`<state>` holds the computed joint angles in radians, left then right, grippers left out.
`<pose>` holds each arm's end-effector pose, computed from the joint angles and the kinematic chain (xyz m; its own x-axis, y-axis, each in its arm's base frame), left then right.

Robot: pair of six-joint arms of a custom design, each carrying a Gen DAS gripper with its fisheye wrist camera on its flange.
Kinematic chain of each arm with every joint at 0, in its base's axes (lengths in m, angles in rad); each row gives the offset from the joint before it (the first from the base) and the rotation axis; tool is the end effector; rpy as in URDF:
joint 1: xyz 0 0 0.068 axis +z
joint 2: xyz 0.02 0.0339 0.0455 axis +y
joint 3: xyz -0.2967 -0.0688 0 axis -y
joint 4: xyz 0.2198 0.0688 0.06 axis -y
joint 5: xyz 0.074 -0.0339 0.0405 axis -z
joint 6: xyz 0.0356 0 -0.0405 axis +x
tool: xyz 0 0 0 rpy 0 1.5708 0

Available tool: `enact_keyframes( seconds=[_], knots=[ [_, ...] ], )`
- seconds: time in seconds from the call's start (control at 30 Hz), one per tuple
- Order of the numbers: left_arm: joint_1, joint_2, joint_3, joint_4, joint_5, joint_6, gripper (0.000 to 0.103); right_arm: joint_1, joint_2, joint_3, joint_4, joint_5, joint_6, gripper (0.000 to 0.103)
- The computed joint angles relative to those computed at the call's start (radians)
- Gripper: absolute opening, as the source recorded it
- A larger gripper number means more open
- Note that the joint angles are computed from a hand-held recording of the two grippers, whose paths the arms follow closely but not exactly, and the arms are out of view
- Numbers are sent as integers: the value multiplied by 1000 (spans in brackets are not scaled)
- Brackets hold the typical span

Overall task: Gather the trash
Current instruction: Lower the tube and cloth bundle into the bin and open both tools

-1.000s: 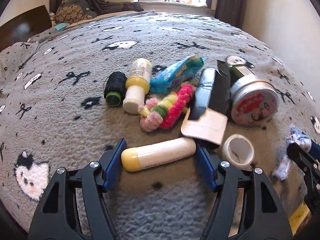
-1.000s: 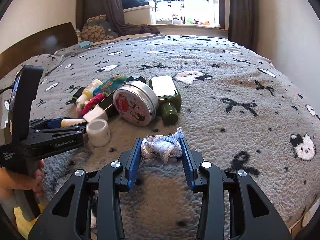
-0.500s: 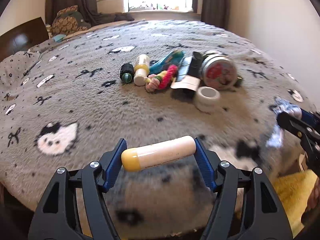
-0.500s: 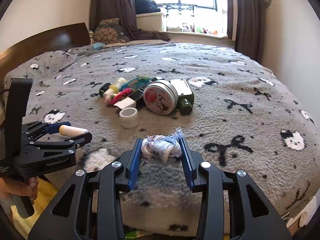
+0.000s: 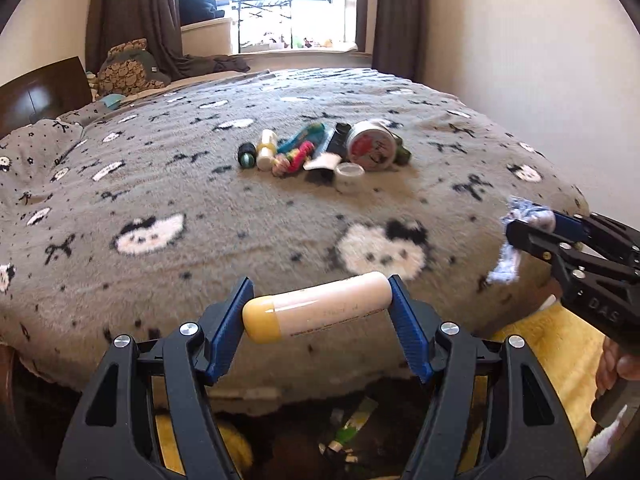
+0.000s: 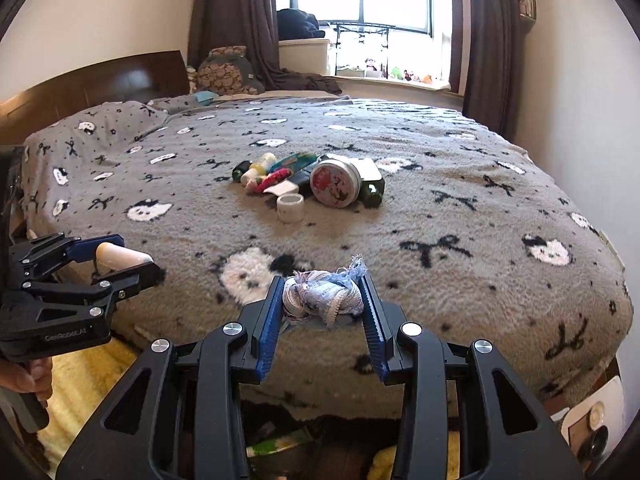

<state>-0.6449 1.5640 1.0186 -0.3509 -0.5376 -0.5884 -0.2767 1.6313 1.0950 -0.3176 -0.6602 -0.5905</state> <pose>0.2526 -0.1672 0.2658 -0.6639 -0.0972 -0.7415 -0.1295 0.9915 -0.0139 0.3183 -0.0677 0.2719 -0.5067 -0.3133 -0.8032 -0.5465 0.8373 0.0182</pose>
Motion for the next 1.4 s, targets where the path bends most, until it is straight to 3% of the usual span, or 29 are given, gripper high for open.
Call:
enact_keyframes(
  seconds=[0.43,1.1,1.4],
  knots=[
    [-77,47,-182,81,86,-139,64,8,47,-102,-22,62,-88,39],
    [-32,301,-318,323,319,-196,64,50,281,-110,-48,169,-123,39],
    [1,376,-312,357,408,-177,65,89,360,-94,-96,209,-140,40]
  ],
)
